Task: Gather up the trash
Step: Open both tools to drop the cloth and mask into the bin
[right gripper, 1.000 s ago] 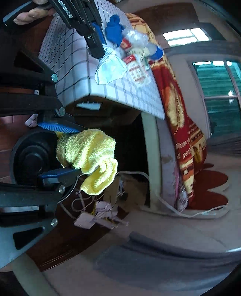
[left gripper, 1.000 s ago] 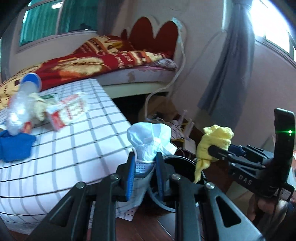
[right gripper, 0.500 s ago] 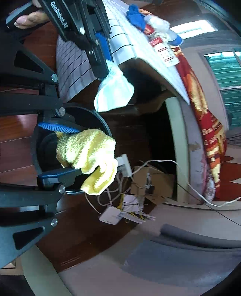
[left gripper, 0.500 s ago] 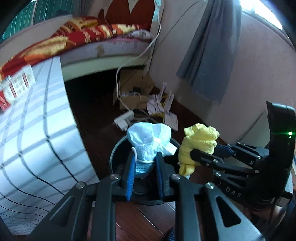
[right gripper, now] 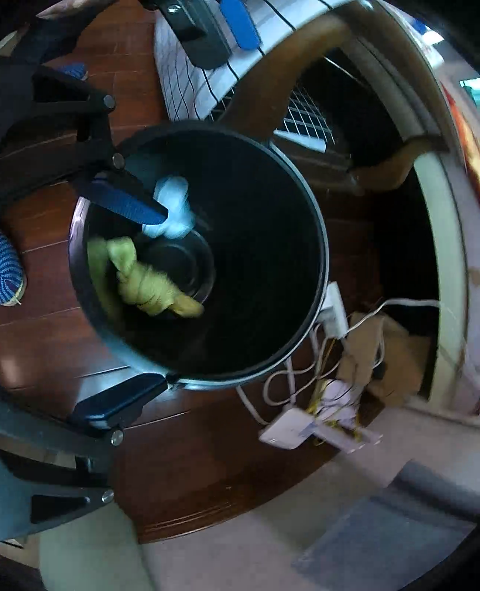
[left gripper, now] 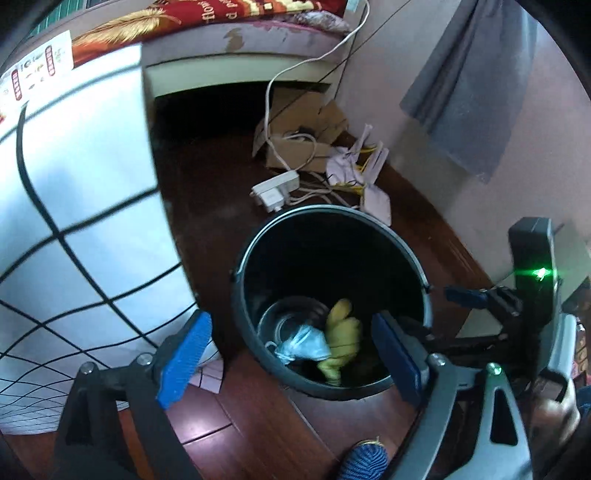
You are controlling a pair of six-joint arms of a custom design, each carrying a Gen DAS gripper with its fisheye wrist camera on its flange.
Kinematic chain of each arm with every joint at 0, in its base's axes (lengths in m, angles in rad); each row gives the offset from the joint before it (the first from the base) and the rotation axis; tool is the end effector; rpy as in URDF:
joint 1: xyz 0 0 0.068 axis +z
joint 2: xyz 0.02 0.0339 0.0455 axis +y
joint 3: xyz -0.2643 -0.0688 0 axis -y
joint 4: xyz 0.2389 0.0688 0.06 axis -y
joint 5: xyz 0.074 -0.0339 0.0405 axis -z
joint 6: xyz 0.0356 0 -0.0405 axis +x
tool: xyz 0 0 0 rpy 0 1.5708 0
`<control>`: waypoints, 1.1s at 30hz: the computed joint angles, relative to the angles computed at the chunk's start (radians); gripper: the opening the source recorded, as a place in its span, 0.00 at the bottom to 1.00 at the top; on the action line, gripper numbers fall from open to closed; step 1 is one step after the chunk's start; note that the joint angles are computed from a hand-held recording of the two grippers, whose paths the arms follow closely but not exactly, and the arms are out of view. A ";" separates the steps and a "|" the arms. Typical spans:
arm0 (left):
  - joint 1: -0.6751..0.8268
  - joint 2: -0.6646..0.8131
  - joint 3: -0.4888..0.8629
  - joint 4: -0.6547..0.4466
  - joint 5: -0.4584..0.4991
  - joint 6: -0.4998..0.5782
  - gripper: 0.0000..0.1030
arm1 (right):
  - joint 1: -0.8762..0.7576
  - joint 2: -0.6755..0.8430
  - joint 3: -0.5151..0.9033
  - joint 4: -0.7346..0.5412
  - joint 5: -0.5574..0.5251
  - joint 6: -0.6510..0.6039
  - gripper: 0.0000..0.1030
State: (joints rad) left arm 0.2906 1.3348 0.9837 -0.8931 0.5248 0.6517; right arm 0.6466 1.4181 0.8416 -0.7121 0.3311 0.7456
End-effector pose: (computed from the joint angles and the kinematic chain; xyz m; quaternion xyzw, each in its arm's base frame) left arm 0.2320 0.0508 0.2454 0.2126 0.9299 -0.1568 0.2561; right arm 0.2007 0.1370 0.1914 0.0715 0.9742 -0.0363 0.2111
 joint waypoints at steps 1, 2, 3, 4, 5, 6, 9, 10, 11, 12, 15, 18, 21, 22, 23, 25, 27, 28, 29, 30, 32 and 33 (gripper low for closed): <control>-0.001 0.001 -0.005 0.010 -0.011 -0.005 0.88 | -0.003 -0.006 -0.003 -0.003 0.001 0.002 0.87; -0.004 0.002 -0.007 0.015 -0.019 -0.010 0.89 | -0.003 -0.015 -0.004 -0.006 0.004 0.004 0.89; -0.004 0.001 -0.011 0.017 -0.026 -0.008 0.89 | 0.003 -0.021 0.001 -0.017 0.012 0.010 0.90; -0.006 -0.005 -0.016 0.021 -0.033 -0.009 0.90 | 0.010 -0.023 0.009 -0.030 0.018 0.018 0.92; -0.008 -0.009 -0.020 0.025 -0.038 -0.008 0.94 | 0.014 -0.029 0.010 -0.033 0.022 0.023 0.93; -0.003 -0.021 -0.023 0.020 -0.037 -0.003 0.96 | 0.018 -0.029 0.012 -0.034 0.025 0.026 0.93; -0.021 -0.014 -0.025 0.048 -0.039 -0.015 0.96 | 0.028 -0.025 0.026 -0.051 0.037 0.033 0.95; -0.033 -0.003 -0.025 0.069 -0.046 -0.028 0.96 | 0.029 -0.022 0.029 -0.051 0.040 0.033 0.95; -0.039 -0.003 -0.025 0.075 -0.049 -0.034 0.96 | 0.035 -0.020 0.034 -0.058 0.045 0.037 0.96; -0.037 -0.003 -0.024 0.073 -0.048 -0.033 0.96 | 0.038 -0.021 0.035 -0.059 0.047 0.039 0.96; -0.035 0.005 -0.020 0.076 -0.052 -0.032 0.96 | 0.050 -0.028 0.037 -0.065 0.056 0.048 0.96; -0.019 0.002 -0.017 0.067 -0.050 -0.017 0.96 | 0.061 -0.031 0.044 -0.076 0.068 0.059 0.97; -0.005 -0.003 -0.010 0.055 -0.046 -0.004 0.96 | 0.076 -0.033 0.055 -0.089 0.077 0.075 0.97; 0.005 -0.004 -0.005 0.046 -0.042 0.005 0.96 | 0.080 -0.035 0.057 -0.092 0.079 0.079 0.97; 0.009 -0.005 -0.003 0.041 -0.040 0.008 0.96 | 0.088 -0.035 0.064 -0.101 0.084 0.086 0.97; 0.016 -0.012 -0.001 0.036 -0.039 0.013 0.96 | 0.099 -0.037 0.074 -0.111 0.094 0.090 0.97; 0.030 -0.019 0.002 0.030 -0.032 0.023 0.96 | 0.112 -0.037 0.090 -0.120 0.103 0.094 0.97; 0.034 -0.022 0.003 0.027 -0.031 0.024 0.96 | 0.119 -0.036 0.099 -0.126 0.109 0.097 0.97; 0.043 -0.026 0.007 0.020 -0.027 0.030 0.96 | 0.126 -0.034 0.108 -0.133 0.115 0.101 0.97; 0.050 -0.029 0.013 0.011 -0.024 0.037 0.96 | 0.134 -0.034 0.118 -0.141 0.121 0.105 0.97; 0.068 -0.037 0.022 0.000 -0.020 0.050 0.96 | 0.149 -0.033 0.138 -0.157 0.132 0.113 0.97; 0.077 -0.040 0.029 -0.011 -0.018 0.059 0.96 | 0.155 -0.031 0.153 -0.168 0.138 0.114 0.97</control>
